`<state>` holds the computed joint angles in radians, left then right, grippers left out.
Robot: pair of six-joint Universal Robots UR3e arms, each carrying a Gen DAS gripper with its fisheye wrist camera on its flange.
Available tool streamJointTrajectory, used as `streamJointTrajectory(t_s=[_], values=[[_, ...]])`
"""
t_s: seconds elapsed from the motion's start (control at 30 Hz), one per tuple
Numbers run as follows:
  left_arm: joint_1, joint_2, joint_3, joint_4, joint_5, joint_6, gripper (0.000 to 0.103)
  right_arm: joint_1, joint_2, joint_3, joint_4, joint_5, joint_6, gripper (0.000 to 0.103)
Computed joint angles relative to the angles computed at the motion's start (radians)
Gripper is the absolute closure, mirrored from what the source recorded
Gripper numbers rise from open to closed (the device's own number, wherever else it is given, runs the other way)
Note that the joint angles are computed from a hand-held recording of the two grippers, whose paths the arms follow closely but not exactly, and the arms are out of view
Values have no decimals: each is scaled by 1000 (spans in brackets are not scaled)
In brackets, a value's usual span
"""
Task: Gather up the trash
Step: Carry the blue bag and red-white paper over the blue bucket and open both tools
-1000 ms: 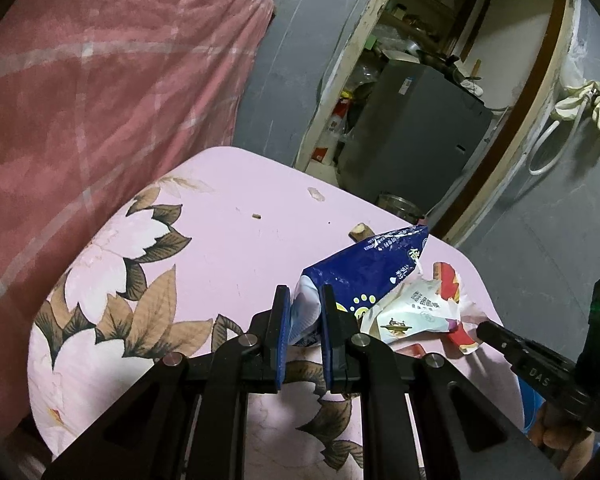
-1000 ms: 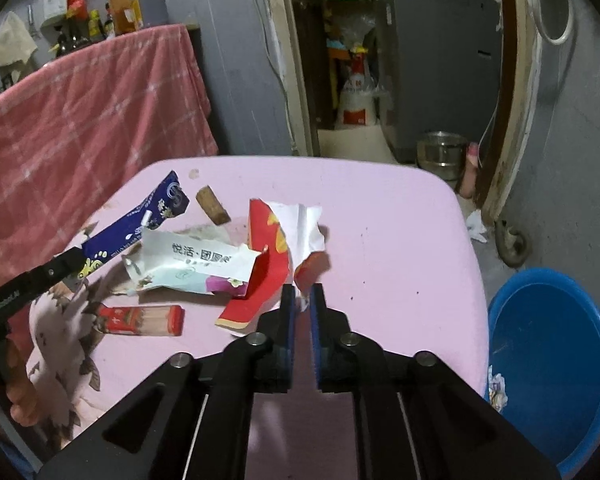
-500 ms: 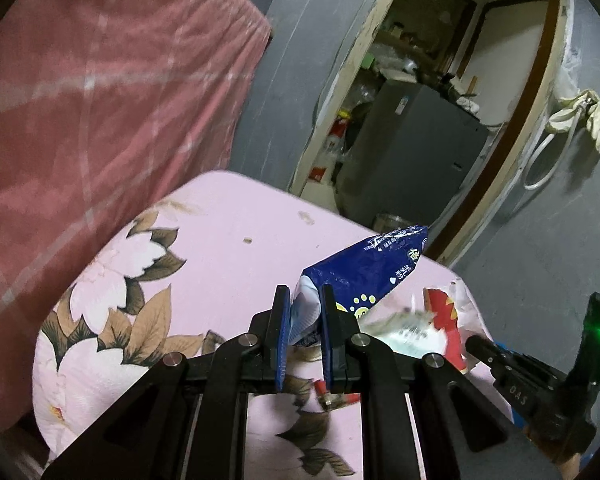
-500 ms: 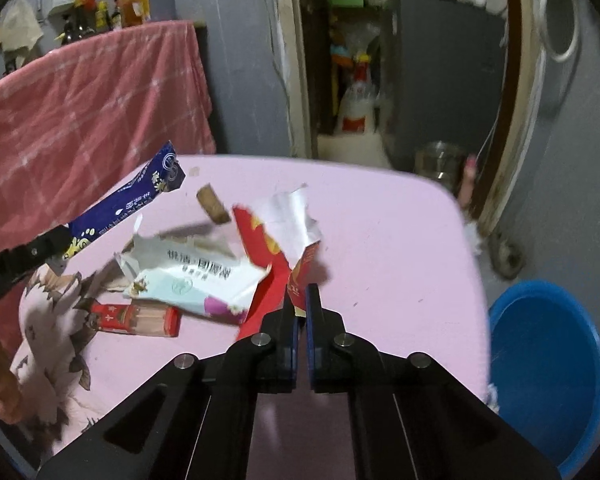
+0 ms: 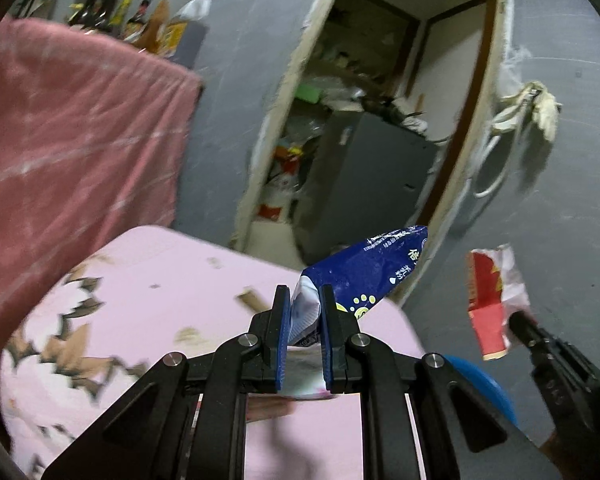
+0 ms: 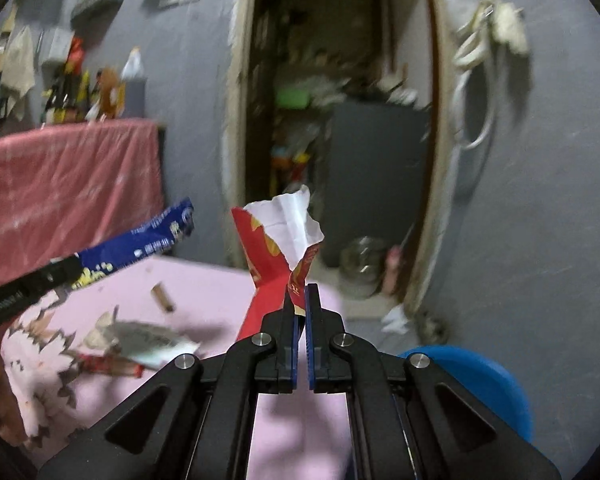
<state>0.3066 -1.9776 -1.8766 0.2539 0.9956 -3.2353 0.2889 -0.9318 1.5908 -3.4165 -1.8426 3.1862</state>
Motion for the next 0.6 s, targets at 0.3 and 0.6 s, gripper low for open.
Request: streamJointTrajectory(t_s=[0.3,0.6], values=[[-282,-112,135,119,121,-81,92,-78,-151,303,-333,-120,-50,102],[-546,-308,397,59,305,-104,92,-297,-249,606,-511,-28,-46,102]])
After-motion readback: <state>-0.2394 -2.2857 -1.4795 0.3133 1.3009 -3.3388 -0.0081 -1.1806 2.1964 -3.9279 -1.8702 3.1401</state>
